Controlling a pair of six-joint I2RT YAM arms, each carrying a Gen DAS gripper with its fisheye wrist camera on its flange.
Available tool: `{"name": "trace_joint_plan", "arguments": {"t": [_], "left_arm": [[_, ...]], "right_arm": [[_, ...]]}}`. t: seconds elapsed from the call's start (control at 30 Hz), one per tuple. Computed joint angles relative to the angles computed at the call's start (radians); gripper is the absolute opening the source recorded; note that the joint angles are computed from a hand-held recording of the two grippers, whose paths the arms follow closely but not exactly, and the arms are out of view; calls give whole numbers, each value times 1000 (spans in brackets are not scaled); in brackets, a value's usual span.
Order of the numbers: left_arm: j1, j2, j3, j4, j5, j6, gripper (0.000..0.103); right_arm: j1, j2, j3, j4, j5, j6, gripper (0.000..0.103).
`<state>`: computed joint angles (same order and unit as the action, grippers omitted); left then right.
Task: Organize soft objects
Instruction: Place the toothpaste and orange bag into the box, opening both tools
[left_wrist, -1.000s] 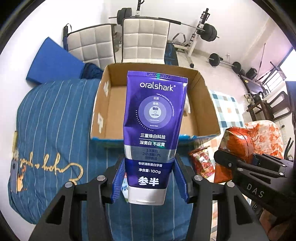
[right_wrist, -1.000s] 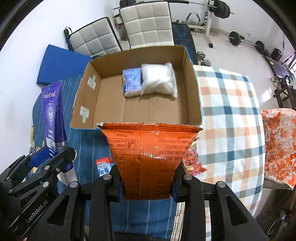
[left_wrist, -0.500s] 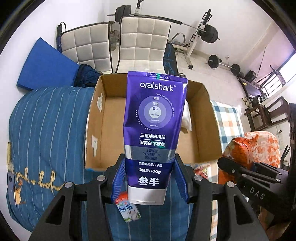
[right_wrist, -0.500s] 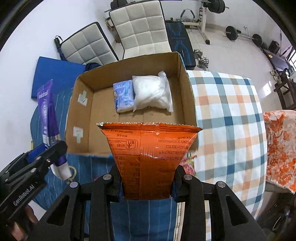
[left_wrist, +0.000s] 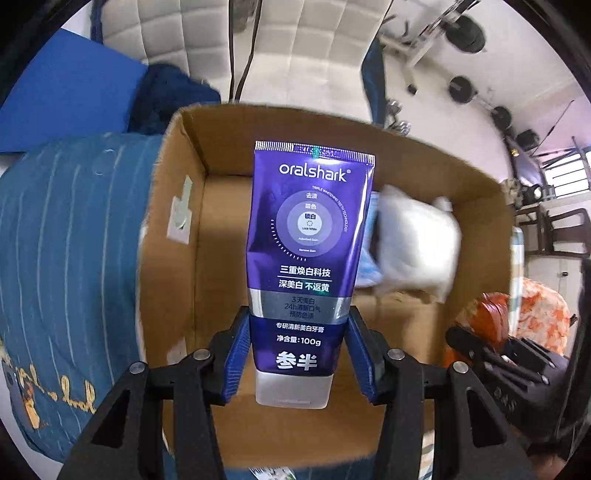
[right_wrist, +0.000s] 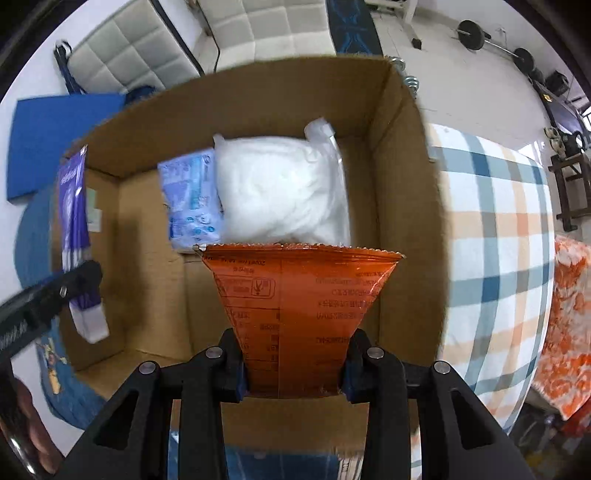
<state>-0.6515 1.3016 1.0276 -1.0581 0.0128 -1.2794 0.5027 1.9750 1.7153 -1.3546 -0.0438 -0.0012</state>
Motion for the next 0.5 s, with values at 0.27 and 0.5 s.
{"name": "trace_joint_plan", "arguments": {"t": [0.27,0.5], "left_arm": [[151,193,-64,139,135,164,47],[197,285,-69,162,183,189,48]], "right_arm": [[7,146,-1,-18,-27,8,39],[31,234,7,-24,22,-13,40]]}}
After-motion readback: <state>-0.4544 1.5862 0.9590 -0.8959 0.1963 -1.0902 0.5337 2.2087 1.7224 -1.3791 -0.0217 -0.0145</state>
